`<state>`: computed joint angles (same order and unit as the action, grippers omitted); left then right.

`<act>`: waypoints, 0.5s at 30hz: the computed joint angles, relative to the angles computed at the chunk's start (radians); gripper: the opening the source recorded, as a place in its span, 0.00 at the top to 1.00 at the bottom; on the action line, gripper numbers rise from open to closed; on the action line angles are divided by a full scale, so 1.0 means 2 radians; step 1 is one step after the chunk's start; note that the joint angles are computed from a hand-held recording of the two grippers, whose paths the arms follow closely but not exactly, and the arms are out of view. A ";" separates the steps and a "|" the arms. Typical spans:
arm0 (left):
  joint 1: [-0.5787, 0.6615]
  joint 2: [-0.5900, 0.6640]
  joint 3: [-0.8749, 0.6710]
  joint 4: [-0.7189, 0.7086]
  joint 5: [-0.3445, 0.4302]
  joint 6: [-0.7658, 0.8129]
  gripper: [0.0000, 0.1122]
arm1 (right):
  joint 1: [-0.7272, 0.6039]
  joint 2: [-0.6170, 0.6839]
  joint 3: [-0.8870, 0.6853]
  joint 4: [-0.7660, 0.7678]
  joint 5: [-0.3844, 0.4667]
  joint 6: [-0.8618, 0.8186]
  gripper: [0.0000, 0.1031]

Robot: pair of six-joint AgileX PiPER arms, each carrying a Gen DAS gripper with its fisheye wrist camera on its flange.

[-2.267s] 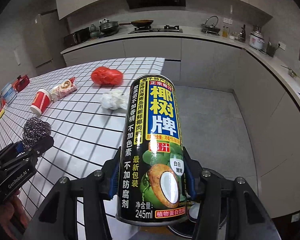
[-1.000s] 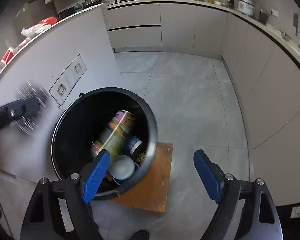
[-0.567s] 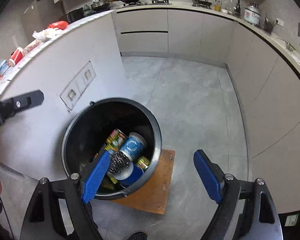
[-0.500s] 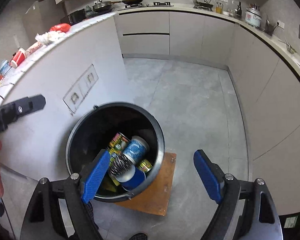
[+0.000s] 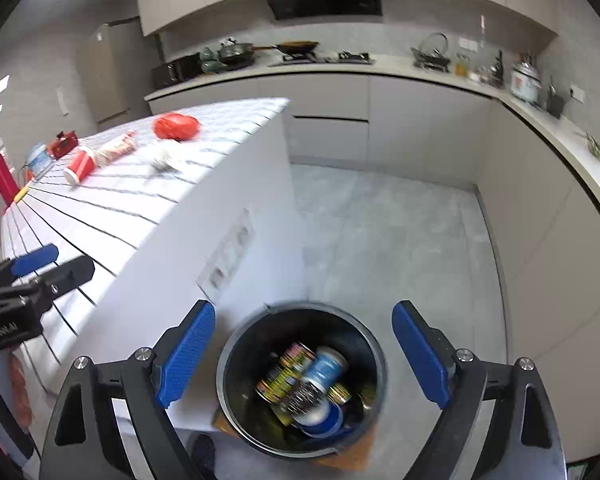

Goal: Collect trash
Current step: 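Move both open grippers back to the island toward the red cup and tissue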

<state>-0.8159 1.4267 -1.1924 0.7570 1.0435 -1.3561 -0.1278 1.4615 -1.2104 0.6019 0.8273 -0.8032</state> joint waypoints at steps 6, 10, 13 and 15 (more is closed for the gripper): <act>0.077 -0.069 0.056 -0.021 -0.022 0.047 0.15 | 0.107 0.002 -0.040 -0.073 -0.019 0.127 0.11; 0.170 -0.112 0.084 -0.061 -0.058 0.122 0.15 | 0.199 0.028 -0.083 -0.161 -0.033 0.243 0.11; 0.260 -0.132 0.097 -0.113 -0.092 0.218 0.15 | 0.245 0.056 -0.122 -0.202 -0.029 0.302 0.11; 0.319 -0.136 0.100 -0.155 -0.114 0.285 0.15 | 0.273 0.080 -0.154 -0.223 -0.024 0.338 0.11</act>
<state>-0.1780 1.1544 -0.9921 0.4480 0.8163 -0.7862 0.4192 1.6225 -1.5191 0.1554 0.7803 -0.1282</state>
